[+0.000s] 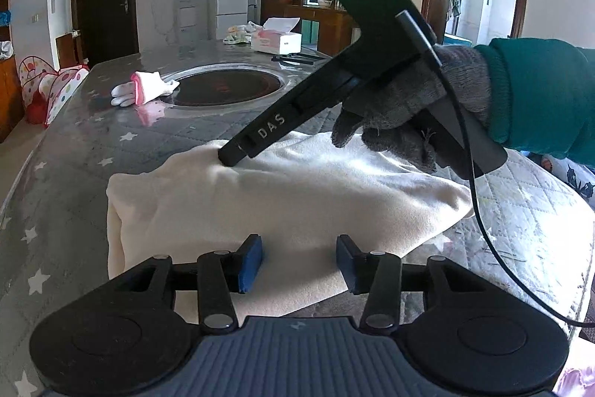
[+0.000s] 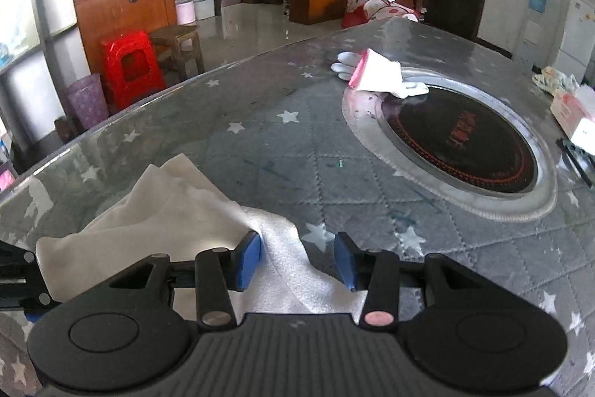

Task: Fold clothes
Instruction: 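Smooth the folded sweatshirt surface with the right gripper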

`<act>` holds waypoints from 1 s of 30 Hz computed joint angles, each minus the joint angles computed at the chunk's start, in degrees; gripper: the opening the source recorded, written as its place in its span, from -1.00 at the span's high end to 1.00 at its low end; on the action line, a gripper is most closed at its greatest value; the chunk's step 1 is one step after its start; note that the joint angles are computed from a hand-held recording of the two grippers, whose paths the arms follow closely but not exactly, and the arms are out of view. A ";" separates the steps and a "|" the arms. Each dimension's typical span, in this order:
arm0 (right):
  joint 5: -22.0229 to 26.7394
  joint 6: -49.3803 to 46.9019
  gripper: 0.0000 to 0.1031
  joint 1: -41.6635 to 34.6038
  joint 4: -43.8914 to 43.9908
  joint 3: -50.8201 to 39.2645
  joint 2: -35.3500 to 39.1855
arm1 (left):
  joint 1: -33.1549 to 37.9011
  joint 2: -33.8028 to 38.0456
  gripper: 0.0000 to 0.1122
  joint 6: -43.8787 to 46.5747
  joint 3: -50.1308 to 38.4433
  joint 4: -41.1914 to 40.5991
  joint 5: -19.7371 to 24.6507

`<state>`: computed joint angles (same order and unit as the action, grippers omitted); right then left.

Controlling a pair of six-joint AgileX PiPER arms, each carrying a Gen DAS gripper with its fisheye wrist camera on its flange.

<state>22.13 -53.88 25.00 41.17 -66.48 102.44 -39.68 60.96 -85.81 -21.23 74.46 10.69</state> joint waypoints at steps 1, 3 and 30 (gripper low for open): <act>0.26 -0.61 0.15 -0.19 0.81 0.06 -0.26 | 0.01 0.06 0.13 0.00 -0.04 -0.05 -0.01; 0.69 -2.89 0.14 -0.03 1.91 0.46 -1.04 | 0.14 0.25 0.13 1.03 -0.29 -0.99 -0.06; 0.02 -1.58 0.01 1.84 1.30 -2.82 0.75 | 6.78 -2.77 0.08 22.48 -1.21 -22.09 -1.01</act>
